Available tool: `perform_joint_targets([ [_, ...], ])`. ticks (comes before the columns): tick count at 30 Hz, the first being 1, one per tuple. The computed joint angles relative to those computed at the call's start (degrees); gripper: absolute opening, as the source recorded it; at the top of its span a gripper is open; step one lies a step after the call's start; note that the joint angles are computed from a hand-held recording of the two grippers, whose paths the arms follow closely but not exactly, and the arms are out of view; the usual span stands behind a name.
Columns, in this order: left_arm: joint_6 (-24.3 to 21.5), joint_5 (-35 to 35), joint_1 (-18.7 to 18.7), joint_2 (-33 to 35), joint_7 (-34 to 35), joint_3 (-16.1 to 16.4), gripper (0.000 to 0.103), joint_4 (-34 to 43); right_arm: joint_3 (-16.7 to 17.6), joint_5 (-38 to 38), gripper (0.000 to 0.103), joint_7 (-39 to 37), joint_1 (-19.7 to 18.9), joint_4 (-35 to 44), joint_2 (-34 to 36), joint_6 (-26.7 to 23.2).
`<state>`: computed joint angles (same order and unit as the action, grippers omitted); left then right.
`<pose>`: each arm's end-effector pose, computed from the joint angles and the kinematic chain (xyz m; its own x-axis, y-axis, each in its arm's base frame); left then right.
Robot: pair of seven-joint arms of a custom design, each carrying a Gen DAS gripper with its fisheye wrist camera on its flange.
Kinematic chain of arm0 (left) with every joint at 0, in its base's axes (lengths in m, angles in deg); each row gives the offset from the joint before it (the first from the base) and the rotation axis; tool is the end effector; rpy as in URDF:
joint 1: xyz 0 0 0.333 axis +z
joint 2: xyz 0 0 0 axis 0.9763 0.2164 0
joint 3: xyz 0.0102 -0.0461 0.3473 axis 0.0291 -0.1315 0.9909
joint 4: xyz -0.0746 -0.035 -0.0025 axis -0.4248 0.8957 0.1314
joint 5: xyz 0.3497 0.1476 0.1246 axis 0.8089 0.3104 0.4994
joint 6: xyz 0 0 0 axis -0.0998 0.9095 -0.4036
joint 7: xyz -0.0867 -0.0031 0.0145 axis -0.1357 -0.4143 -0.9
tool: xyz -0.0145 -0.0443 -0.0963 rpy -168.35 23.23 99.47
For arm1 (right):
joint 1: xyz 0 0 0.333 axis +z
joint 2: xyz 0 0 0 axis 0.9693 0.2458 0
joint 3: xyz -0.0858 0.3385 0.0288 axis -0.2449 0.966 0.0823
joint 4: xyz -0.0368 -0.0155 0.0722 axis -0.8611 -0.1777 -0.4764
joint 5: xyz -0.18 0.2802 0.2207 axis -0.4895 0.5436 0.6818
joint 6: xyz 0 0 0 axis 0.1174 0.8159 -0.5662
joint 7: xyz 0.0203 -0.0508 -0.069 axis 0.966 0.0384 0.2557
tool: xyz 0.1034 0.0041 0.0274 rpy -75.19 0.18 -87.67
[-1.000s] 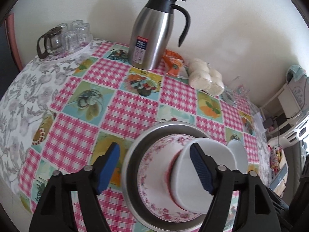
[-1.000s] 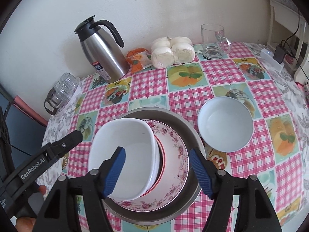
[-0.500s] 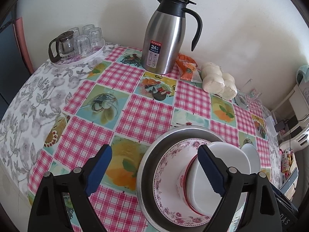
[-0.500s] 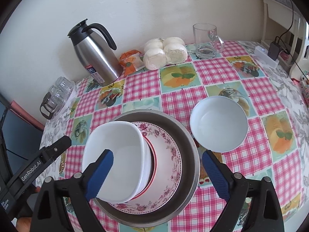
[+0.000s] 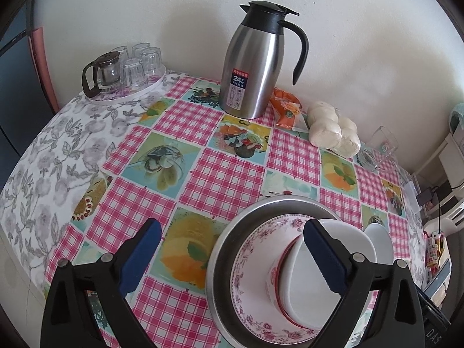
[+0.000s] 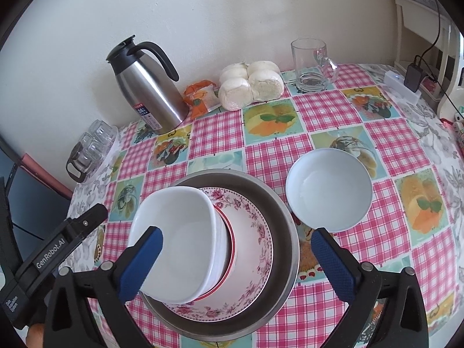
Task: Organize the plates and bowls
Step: 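Move both grippers to the rim of the pale blue-grey bowl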
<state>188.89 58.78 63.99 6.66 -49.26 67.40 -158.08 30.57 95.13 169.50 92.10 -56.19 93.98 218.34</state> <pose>0.6391 -0.2639 0.5452 0.2171 -0.9581 0.1869 -0.7900 -0.2849 -0.5429 0.6298 0.2060 0.5689 -0.1030 -0.9349 -0.3397 -0.8532 0.2586 -0.4530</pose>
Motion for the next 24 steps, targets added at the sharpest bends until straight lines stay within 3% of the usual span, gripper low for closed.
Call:
perform_joint_targets([
  [7, 0.22, 0.21, -0.93, 0.58, -0.03, -0.38, 0.099, 1.09, -0.61, -1.29, 0.103, 0.56, -0.52, -0.76, -0.71, -0.45],
  [12, 6.95, -4.63, -0.16, 0.17, 2.51, -2.04, 0.099, -0.12, -1.04, 0.55, 0.103, -0.53, -2.13, -2.87, -2.2, 1.48],
  [16, 9.05, -2.84, -1.88, 0.59, 3.07, -1.75, 0.099, 0.87, -2.49, -2.2, 0.103, 4.38, -3.64, -5.7, -4.27, 2.83],
  [24, 14.37, -7.95, -2.85, 2.93, 8.79, -3.97, 0.099, 2.49, -3.63, -1.58, 0.103, 8.64, -8.22, -10.71, -7.63, 4.3],
])
